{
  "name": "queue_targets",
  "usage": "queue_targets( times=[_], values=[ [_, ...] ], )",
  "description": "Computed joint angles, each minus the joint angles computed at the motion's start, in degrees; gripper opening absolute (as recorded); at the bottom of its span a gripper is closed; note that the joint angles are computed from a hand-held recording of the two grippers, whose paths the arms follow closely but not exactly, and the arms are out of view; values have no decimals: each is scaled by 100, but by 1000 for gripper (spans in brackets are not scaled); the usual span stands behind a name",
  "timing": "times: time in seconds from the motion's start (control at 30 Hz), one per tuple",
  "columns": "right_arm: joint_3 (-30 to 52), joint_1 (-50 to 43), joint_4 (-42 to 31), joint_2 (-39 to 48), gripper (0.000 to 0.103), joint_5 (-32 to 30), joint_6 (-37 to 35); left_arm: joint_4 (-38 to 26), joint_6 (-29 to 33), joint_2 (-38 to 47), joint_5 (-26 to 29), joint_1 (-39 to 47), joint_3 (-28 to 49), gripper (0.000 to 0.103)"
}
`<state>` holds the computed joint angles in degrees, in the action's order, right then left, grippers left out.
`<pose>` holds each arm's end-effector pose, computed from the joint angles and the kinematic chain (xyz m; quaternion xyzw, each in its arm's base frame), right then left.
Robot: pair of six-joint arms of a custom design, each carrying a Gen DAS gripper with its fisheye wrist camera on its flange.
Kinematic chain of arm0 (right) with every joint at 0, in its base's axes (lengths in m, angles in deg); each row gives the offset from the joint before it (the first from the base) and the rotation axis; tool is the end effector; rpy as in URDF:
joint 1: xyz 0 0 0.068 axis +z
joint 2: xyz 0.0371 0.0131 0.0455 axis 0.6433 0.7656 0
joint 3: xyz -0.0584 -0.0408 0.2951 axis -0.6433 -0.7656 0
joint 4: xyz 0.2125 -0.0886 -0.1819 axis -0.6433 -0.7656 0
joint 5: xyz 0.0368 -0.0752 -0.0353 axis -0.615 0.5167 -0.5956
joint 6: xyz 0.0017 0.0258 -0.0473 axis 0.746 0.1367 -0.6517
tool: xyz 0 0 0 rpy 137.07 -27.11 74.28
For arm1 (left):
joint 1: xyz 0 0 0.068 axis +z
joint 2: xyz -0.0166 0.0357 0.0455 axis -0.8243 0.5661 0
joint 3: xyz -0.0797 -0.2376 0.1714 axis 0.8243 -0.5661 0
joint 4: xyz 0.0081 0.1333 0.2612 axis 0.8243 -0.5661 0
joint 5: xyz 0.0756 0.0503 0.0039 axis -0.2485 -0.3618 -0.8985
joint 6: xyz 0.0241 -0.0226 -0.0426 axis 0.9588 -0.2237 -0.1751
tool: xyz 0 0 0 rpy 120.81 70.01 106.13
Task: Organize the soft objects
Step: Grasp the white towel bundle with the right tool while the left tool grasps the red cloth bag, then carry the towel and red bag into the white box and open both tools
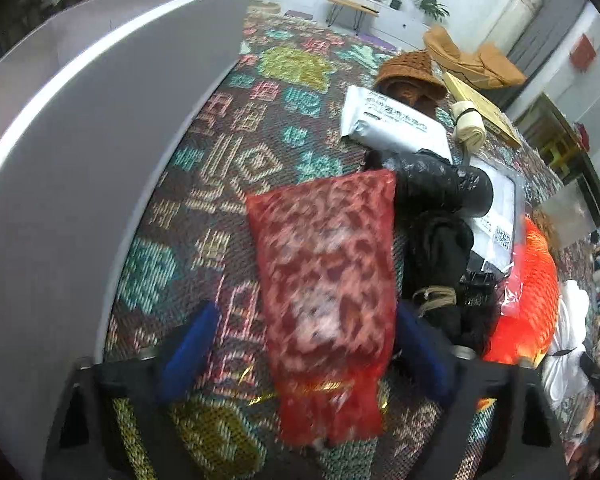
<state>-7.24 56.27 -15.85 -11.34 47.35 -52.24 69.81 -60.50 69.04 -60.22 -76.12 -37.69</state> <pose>0.2148 0.0552 0.1347 0.1918 0.9528 0.0065 0.2352 0.3364 -0.1306 0.1176 0.0262 0.9705 -0.1292 0.2016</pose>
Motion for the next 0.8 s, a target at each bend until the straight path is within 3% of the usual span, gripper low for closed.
queue_targets(
  times=[0.03,0.07,0.1,0.17,0.27,0.37,0.43,0.53,0.67,0.77,0.8],
  values=[
    [135,-207,73,449,86,-283,-180,-70,80,15,42,-18,55,30],
    [210,-325,126,801,71,-398,-224,-121,149,-23,82,-32,76,30],
    [149,-419,267,874,40,-514,-204,-106,226,-145,151,-30,29,26],
    [-82,-476,359,424,39,-601,3,-120,399,-613,312,-29,-196,26],
    [-191,-102,-224,-730,39,-169,233,-270,571,-1505,676,7,-519,26],
    [288,771,-1109,-1505,39,274,511,-564,727,-2310,1179,205,-713,26],
    [704,1303,-1276,-1474,39,338,597,-915,950,-2867,1434,489,-776,26],
    [1506,2306,-1084,-966,40,286,788,-1599,1518,-3575,1837,1364,-788,26],
    [2976,3185,-331,624,40,-244,738,-2422,2678,-4072,2041,3160,-555,26],
    [4110,3641,-141,1859,42,-289,622,-2433,3278,-3947,1845,4121,-423,26],
    [4411,3668,66,2248,50,-572,638,-2333,3361,-3871,1681,4374,-418,28]
  ],
)
